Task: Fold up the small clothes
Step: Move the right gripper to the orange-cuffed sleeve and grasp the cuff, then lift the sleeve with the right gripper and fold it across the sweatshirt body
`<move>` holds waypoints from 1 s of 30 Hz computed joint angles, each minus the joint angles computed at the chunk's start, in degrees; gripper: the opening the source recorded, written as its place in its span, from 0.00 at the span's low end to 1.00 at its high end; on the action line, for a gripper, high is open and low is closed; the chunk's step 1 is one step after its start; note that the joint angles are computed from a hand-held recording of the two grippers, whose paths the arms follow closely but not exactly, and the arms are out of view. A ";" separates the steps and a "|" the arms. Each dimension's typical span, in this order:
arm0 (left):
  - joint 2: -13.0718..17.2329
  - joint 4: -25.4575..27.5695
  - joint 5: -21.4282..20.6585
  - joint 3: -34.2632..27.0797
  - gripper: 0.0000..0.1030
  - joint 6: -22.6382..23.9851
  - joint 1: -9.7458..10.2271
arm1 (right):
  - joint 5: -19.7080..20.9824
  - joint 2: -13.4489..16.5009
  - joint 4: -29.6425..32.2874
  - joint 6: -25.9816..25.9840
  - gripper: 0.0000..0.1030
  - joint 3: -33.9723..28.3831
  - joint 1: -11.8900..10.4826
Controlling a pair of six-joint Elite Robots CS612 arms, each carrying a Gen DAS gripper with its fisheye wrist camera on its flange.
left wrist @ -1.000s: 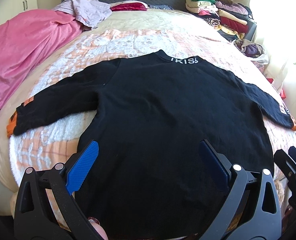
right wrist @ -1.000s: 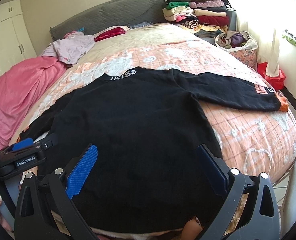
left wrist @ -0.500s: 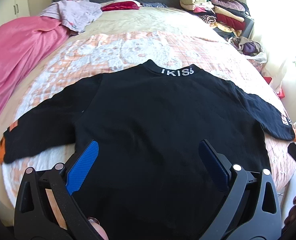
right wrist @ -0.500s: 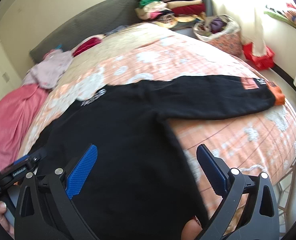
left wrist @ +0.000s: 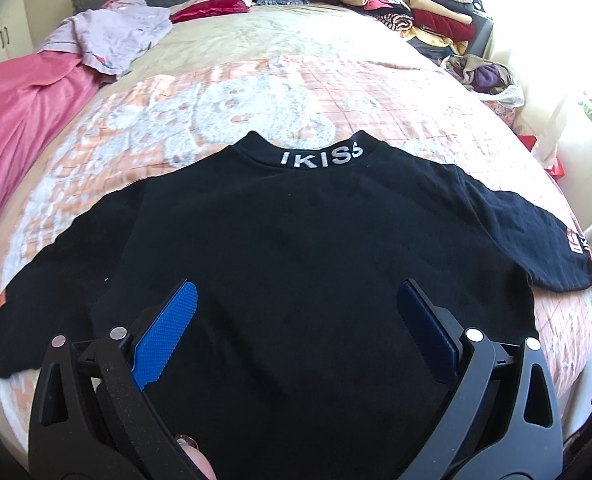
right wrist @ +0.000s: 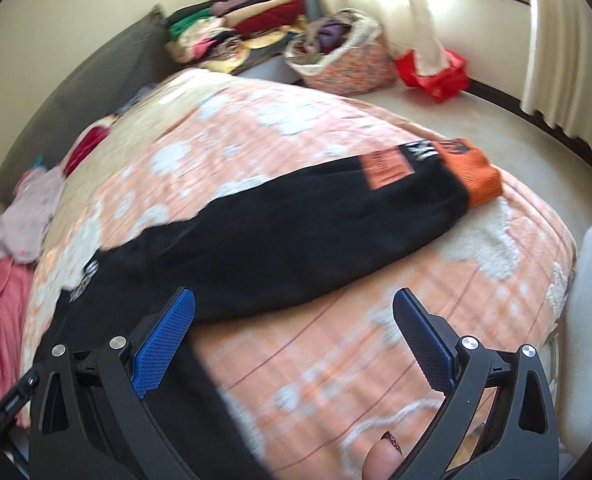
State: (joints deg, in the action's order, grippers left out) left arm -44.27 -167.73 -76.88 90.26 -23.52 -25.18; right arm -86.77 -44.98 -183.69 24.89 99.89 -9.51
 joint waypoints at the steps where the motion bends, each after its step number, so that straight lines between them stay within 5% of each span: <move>1: 0.40 0.11 -0.32 -0.64 0.91 0.32 0.05 | -0.37 0.37 0.04 0.69 0.96 -0.35 -0.41; 14: 3.39 1.65 -3.03 -5.91 0.91 0.92 0.49 | -1.76 4.69 7.76 8.63 0.96 -6.13 -4.50; 21: 4.89 1.99 -5.17 -7.56 0.91 0.59 0.91 | -1.86 6.94 5.10 8.86 0.93 -8.82 -5.17; 24: 4.63 0.86 -5.86 -6.87 0.91 0.45 0.96 | -1.32 7.34 3.51 8.05 0.68 -9.25 -5.31; 27: 4.06 -0.89 -6.58 -5.89 0.91 0.20 1.09 | 2.88 7.61 0.97 6.18 0.29 -9.19 -5.79; 30: 3.71 -1.79 -7.15 -5.43 0.91 0.00 1.34 | 5.82 7.36 -2.95 4.39 0.20 -8.49 -5.72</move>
